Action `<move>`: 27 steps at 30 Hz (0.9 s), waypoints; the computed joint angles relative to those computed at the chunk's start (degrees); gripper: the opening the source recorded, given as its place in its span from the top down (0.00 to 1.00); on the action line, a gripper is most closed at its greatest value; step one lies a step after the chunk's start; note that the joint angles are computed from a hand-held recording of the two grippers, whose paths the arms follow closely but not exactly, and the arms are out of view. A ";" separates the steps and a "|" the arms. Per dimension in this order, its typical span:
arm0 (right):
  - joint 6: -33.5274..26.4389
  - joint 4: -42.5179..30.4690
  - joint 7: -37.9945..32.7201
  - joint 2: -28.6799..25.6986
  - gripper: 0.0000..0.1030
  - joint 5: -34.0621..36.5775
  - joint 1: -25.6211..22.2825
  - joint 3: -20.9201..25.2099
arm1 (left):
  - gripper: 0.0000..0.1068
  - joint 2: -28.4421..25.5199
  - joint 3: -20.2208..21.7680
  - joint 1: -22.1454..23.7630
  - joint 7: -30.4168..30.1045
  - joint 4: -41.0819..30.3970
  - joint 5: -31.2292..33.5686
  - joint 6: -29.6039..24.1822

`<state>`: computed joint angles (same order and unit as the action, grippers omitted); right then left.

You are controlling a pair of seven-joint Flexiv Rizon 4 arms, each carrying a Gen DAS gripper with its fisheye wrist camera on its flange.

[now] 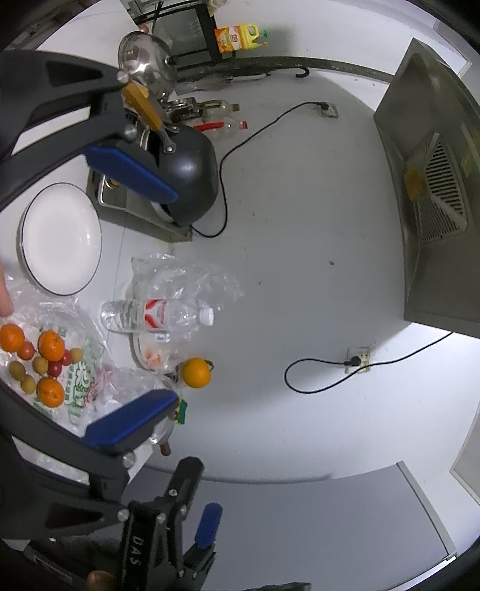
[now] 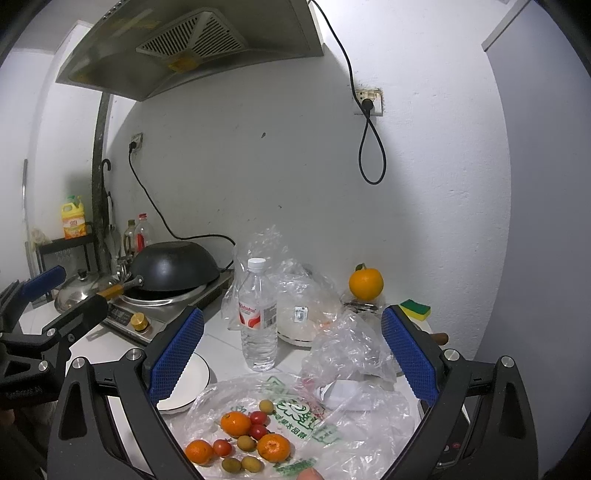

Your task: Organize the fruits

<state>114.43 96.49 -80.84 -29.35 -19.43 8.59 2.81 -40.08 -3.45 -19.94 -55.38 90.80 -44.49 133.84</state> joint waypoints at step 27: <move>-0.14 0.25 0.18 0.21 0.04 -1.00 -1.08 0.87 | 0.04 0.16 0.64 0.37 -4.09 0.87 3.38 -0.77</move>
